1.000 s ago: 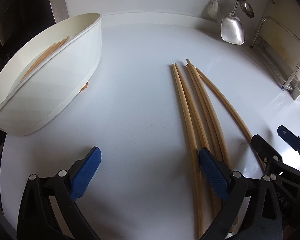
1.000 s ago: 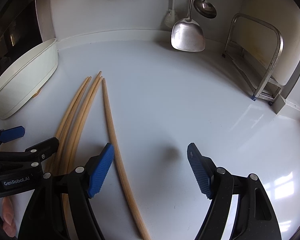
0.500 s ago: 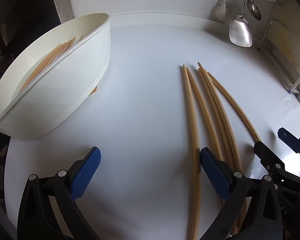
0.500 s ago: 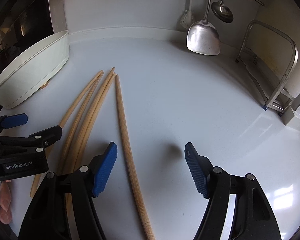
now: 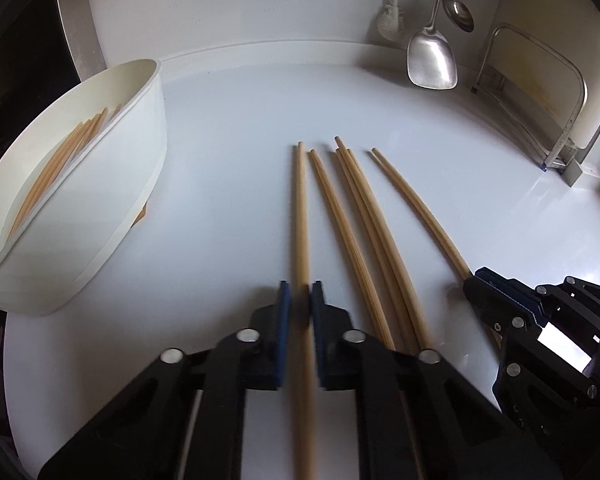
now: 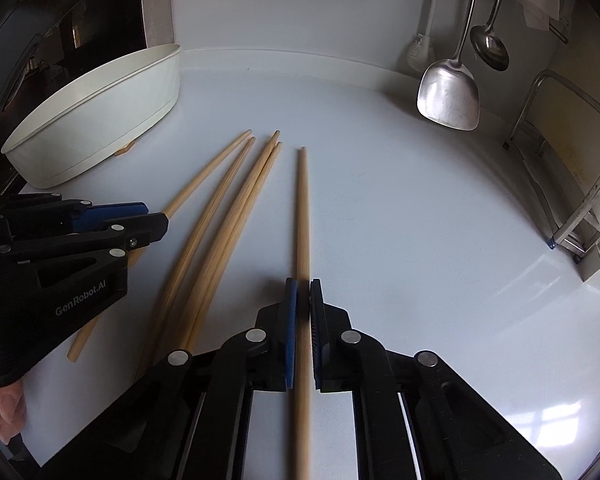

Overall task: Organize utensils
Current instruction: 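Carry both held chopsticks over the white basin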

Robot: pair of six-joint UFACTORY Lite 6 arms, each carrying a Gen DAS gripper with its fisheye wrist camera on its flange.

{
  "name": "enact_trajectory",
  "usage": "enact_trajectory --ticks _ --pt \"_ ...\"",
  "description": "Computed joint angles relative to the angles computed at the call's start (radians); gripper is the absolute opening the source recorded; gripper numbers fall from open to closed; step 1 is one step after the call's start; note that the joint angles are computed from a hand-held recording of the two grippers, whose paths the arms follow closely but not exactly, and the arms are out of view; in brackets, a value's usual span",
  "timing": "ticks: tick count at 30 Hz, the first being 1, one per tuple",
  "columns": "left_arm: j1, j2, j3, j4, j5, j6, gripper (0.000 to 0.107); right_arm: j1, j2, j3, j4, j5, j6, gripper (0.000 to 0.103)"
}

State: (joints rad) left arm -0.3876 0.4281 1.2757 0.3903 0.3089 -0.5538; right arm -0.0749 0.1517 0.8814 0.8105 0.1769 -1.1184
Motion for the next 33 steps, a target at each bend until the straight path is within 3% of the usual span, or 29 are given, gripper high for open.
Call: enact_trajectory --ticks 2,6,12,18,26,33 --pt "0.003 -0.003 -0.004 -0.038 -0.006 0.038 0.007 -0.009 0.004 0.006 0.022 0.014 -0.015 0.006" --pt "0.044 -0.014 -0.001 -0.316 0.005 0.309 0.007 -0.036 0.004 0.009 0.072 0.048 -0.033 0.006" --pt "0.074 -0.061 0.002 -0.455 0.046 0.465 0.007 -0.081 -0.012 0.031 0.06 0.118 0.052 0.006" --pt "0.113 -0.102 0.063 -0.54 0.12 0.575 0.007 -0.053 -0.076 0.103 -0.148 0.178 0.32 0.006" --pt "0.244 -0.118 0.252 -0.661 0.29 0.81 0.007 0.08 -0.089 0.288 -0.431 0.282 0.725 0.006" --pt "0.493 0.002 0.492 -0.712 0.457 0.983 0.007 0.332 0.083 0.613 -0.747 0.358 1.171 0.006"
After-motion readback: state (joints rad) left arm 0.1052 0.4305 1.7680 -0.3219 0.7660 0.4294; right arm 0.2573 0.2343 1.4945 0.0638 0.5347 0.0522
